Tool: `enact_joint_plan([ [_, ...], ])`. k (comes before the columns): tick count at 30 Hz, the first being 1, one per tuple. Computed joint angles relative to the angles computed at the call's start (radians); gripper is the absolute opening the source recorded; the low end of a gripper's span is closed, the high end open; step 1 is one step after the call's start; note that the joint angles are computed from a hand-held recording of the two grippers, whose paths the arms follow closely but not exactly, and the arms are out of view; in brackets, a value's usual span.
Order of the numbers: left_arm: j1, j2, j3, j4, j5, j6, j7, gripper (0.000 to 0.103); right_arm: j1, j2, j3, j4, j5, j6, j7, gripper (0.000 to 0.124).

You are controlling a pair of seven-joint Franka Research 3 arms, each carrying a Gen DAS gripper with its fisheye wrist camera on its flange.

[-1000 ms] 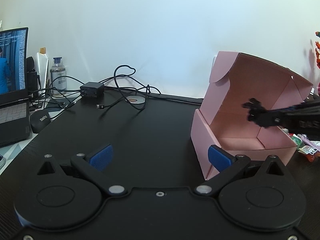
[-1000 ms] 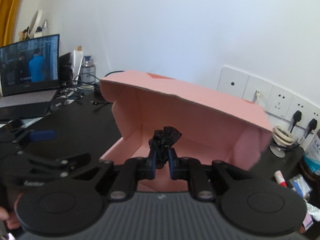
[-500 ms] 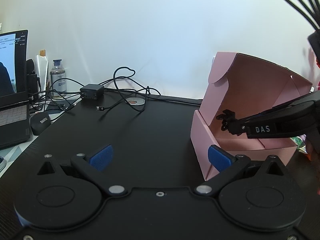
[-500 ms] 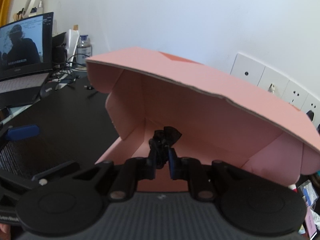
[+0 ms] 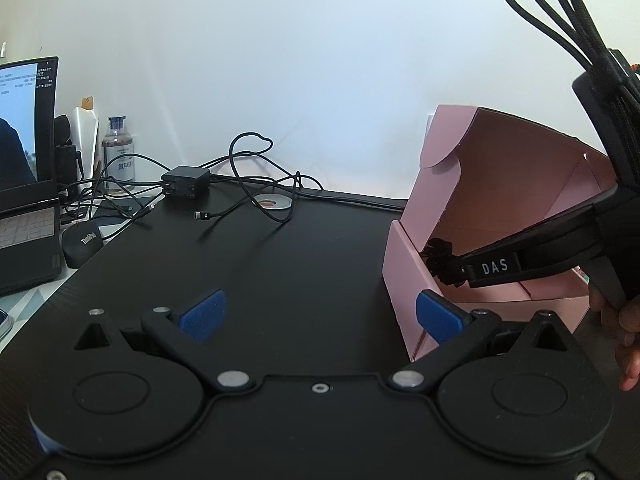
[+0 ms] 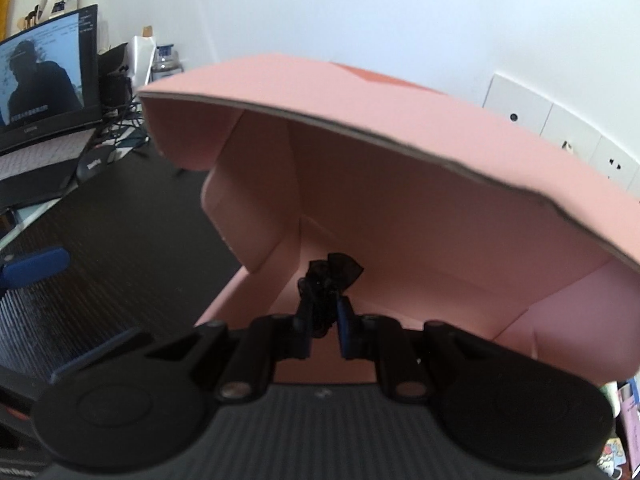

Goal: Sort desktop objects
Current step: 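Carry the black scrunchie with the right tool into the pink box, then lower the scrunchie onto the box floor and open the right tool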

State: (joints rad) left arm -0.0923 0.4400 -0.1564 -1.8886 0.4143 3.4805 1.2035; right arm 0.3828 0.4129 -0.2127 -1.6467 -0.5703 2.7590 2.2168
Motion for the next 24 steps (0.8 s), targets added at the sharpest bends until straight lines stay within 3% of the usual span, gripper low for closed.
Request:
enact_joint_plan([
  [24,0.030,0.001,-0.024,0.005,0.032,-0.011,-0.031,0.103,-0.023,0.035,0.026,0.042,0.129,-0.070,-0.075,0.013],
])
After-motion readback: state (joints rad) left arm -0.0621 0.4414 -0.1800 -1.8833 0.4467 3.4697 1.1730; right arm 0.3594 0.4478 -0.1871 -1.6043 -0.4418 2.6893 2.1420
